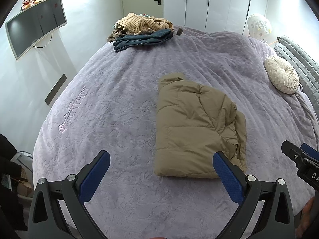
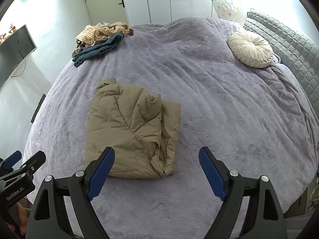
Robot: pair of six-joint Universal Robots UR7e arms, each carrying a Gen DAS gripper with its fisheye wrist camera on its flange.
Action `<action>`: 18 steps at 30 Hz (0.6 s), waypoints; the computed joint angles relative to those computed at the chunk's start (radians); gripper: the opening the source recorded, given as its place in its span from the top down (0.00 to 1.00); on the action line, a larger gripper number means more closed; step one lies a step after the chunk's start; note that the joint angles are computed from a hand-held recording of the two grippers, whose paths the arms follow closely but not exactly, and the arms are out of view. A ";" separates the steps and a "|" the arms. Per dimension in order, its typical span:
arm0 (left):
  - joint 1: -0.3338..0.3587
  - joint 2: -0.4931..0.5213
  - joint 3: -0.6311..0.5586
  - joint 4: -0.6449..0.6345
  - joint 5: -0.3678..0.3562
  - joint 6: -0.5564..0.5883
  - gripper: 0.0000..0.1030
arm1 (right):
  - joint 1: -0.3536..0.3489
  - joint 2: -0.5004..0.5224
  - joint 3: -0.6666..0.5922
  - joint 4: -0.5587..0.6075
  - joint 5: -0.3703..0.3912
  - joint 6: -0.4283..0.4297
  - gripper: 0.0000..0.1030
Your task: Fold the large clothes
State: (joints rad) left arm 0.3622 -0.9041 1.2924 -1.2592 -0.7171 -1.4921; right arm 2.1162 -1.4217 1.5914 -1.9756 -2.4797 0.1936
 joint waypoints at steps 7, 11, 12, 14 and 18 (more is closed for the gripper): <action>0.000 0.000 -0.001 0.001 0.000 -0.002 0.00 | 0.002 0.003 0.001 0.004 0.001 0.010 0.14; 0.001 0.000 -0.001 0.000 0.000 0.002 0.00 | 0.001 0.002 0.001 0.005 0.001 0.011 0.14; 0.001 0.000 -0.001 0.000 -0.001 0.002 0.00 | 0.001 0.002 0.001 0.006 0.003 0.012 0.14; 0.000 0.000 -0.002 0.001 -0.002 0.000 0.00 | 0.001 0.002 0.002 0.007 0.005 0.013 0.14; -0.002 0.003 -0.005 0.005 -0.001 -0.005 0.00 | 0.002 0.002 0.004 0.001 0.003 0.009 0.14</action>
State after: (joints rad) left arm 0.3598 -0.9014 1.2872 -1.2538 -0.7185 -1.4974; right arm 2.1177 -1.4199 1.5952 -1.9746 -2.4765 0.2027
